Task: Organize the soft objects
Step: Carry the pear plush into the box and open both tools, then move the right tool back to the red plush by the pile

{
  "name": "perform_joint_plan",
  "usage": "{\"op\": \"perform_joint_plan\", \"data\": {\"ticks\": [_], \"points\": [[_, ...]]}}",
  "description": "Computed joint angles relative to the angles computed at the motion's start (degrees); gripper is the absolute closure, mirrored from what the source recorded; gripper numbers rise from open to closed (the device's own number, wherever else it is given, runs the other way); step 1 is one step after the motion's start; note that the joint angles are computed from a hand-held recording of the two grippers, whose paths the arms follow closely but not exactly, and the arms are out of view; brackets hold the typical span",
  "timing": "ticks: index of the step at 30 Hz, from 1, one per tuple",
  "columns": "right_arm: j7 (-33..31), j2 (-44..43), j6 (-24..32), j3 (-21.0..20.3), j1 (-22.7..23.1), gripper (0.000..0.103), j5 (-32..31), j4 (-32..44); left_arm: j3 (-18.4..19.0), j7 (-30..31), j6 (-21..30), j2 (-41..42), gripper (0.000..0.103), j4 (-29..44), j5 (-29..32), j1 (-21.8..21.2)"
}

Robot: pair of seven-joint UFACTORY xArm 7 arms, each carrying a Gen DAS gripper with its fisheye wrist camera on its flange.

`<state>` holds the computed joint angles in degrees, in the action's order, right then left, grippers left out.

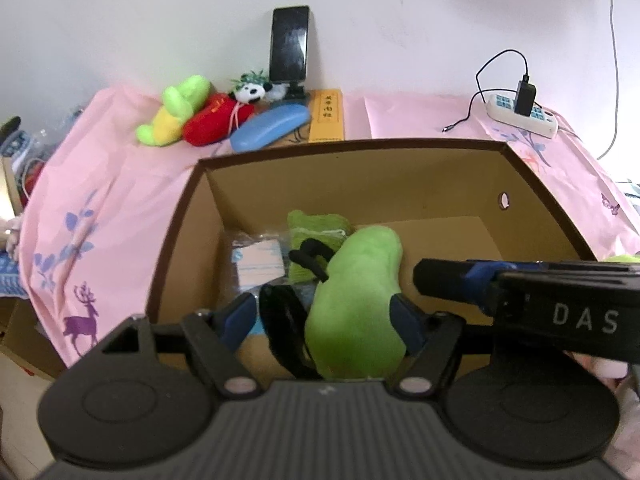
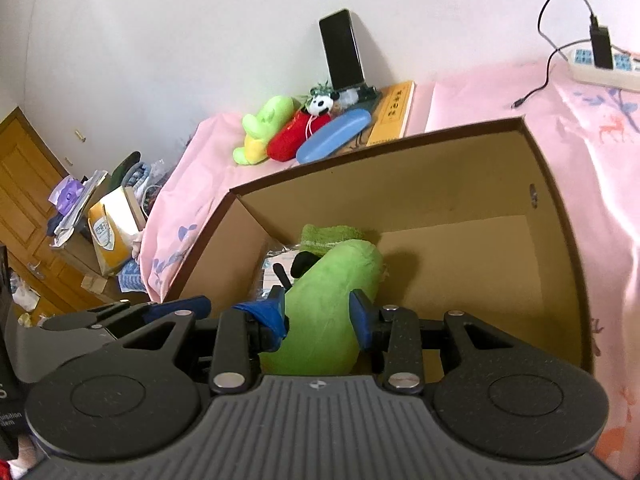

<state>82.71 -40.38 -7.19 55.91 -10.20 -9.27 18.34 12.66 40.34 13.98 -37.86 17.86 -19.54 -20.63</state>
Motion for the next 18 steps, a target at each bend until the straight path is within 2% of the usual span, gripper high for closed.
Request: {"op": "perform_joint_plan", "data": {"ticks": [12, 18], "points": [[6.4, -9.9, 9.1, -1.7, 8.6, 0.084, -2.3, -1.8, -4.0, -3.9, 4.3, -14.4, 0.028, -6.3, 4.2, 4.8], [9.8, -14.1, 17.0, -3.2, 15.3, 0.084, -5.4, -2.3, -3.9, -5.9, 9.7, -21.7, 0.028, -8.4, 6.1, 7.0]]}}
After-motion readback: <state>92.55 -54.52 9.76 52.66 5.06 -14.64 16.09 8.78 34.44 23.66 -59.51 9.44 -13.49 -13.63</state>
